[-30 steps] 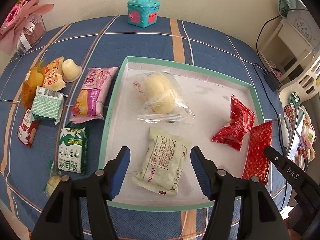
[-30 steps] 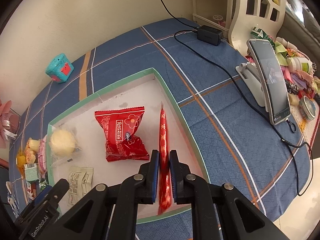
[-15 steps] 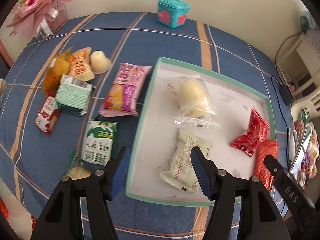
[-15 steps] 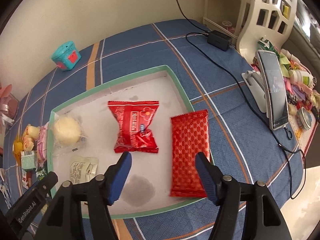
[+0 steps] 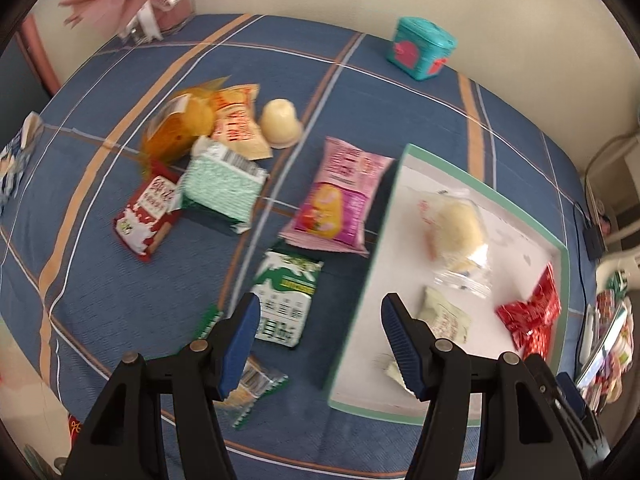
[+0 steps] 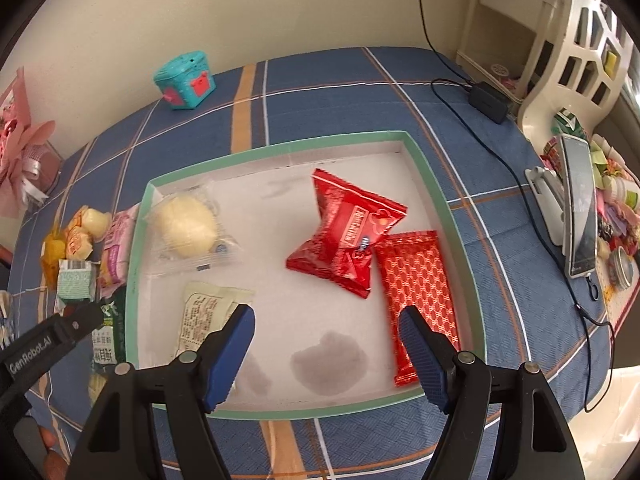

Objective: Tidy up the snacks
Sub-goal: 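Lower the long red wrapper into the tray and open the right tool, then move both open tools away from the tray back over the snack pile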

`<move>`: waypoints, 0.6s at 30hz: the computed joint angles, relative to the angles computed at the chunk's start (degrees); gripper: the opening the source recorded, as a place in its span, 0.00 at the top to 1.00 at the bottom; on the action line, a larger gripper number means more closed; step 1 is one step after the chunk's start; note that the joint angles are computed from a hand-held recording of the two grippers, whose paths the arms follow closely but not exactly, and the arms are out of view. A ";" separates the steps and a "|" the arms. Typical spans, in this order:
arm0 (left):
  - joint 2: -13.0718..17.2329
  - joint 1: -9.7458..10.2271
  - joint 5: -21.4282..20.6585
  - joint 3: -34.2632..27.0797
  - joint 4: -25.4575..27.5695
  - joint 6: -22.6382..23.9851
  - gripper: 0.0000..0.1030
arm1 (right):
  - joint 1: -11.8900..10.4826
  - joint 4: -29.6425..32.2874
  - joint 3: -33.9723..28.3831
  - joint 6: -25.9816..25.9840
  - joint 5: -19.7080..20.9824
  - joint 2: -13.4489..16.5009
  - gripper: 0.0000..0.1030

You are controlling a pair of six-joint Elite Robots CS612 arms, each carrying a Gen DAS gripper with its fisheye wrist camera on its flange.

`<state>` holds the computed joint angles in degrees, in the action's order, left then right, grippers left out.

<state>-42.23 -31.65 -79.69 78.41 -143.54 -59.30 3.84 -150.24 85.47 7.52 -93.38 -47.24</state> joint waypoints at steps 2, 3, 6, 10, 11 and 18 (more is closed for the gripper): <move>-0.13 0.28 -0.27 0.35 -0.16 -0.77 0.38 | 0.21 0.14 -0.06 -0.37 -0.02 0.04 0.25; -0.17 0.34 -0.33 0.46 -0.14 -0.93 0.38 | 0.30 0.29 -0.14 -0.58 0.00 0.08 0.25; -0.21 0.46 -0.61 0.60 -0.04 -1.42 0.38 | 0.47 0.63 -0.27 -0.95 -0.21 0.13 0.25; -0.18 0.51 -0.77 0.53 0.31 -1.51 0.38 | 0.50 0.77 -0.43 -1.10 -0.33 0.22 0.25; -0.17 0.52 -0.84 0.52 0.35 -1.46 0.38 | 0.53 0.88 -0.46 -1.05 -0.41 0.24 0.24; 0.00 0.52 -0.60 0.32 0.74 -0.65 0.19 | 0.47 0.77 -0.38 -1.13 -0.14 0.26 0.14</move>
